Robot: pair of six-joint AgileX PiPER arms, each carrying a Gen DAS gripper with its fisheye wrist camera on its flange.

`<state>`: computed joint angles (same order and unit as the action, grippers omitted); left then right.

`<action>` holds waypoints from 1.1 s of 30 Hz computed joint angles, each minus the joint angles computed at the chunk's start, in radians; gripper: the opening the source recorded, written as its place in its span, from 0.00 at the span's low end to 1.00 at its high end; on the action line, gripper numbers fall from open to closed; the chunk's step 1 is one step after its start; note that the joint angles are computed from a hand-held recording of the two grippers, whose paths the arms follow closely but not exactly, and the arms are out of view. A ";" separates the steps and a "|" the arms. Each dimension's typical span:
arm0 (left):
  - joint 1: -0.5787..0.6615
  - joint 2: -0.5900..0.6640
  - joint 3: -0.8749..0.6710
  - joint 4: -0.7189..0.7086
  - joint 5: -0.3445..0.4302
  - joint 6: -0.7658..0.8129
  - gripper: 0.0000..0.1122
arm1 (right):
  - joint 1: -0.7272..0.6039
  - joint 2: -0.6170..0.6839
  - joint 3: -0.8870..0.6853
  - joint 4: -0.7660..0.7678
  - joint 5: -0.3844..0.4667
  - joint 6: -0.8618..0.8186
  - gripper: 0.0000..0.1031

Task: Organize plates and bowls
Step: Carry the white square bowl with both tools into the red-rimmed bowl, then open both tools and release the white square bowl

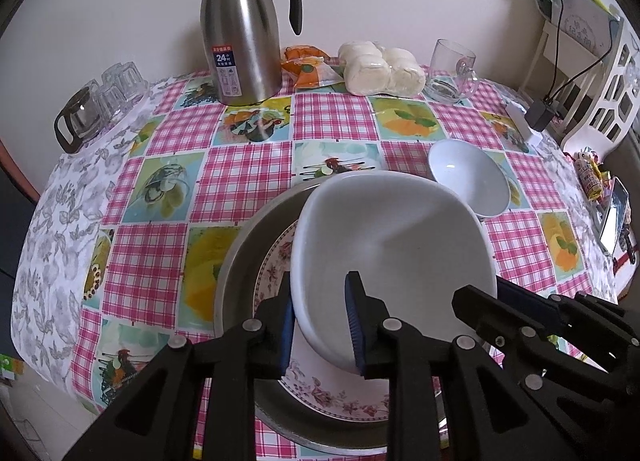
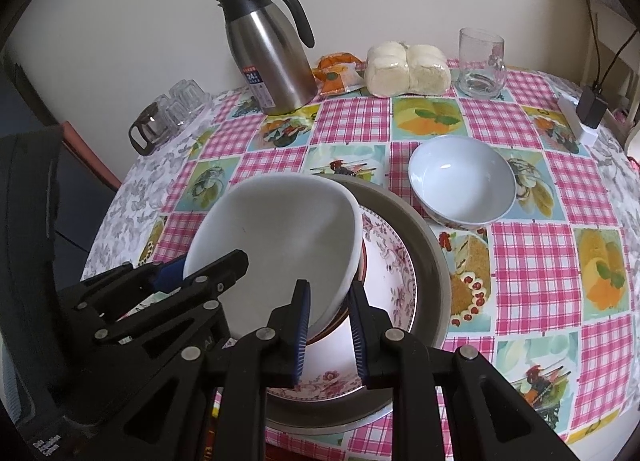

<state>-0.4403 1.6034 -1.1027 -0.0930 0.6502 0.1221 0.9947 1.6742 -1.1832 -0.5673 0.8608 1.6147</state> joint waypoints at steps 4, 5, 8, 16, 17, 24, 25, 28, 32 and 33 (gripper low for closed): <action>0.005 0.003 -0.005 -0.013 0.003 0.009 0.22 | -0.002 -0.001 0.002 0.001 -0.002 -0.002 0.22; 0.006 0.004 -0.006 -0.012 0.004 0.008 0.22 | -0.003 -0.002 0.004 0.001 -0.005 0.000 0.22; 0.006 0.002 -0.006 -0.001 0.003 -0.007 0.22 | -0.004 -0.004 0.005 0.002 -0.009 0.003 0.22; 0.031 -0.042 0.017 -0.058 -0.029 0.034 0.27 | 0.016 -0.033 0.021 -0.055 0.002 0.066 0.22; 0.035 -0.050 0.021 -0.073 -0.035 0.046 0.28 | 0.019 -0.039 0.024 -0.067 0.001 0.078 0.22; 0.077 -0.075 0.023 -0.174 -0.048 0.098 0.47 | 0.043 -0.078 0.042 -0.151 0.020 0.155 0.22; 0.083 -0.077 0.025 -0.181 -0.050 0.094 0.50 | 0.043 -0.084 0.049 -0.157 0.019 0.167 0.22; 0.107 -0.074 0.021 -0.184 -0.050 0.065 0.55 | 0.040 -0.094 0.065 -0.163 0.019 0.195 0.37; 0.126 -0.051 0.005 -0.148 -0.032 0.004 0.61 | 0.037 -0.095 0.067 -0.163 0.022 0.199 0.48; 0.130 -0.046 0.001 -0.135 -0.030 -0.016 0.61 | 0.037 -0.096 0.070 -0.167 0.020 0.200 0.51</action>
<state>-0.3107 1.5573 -1.1014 -0.2281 0.6203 0.1058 1.0313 1.5780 -1.1135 -0.7345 0.8812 1.8151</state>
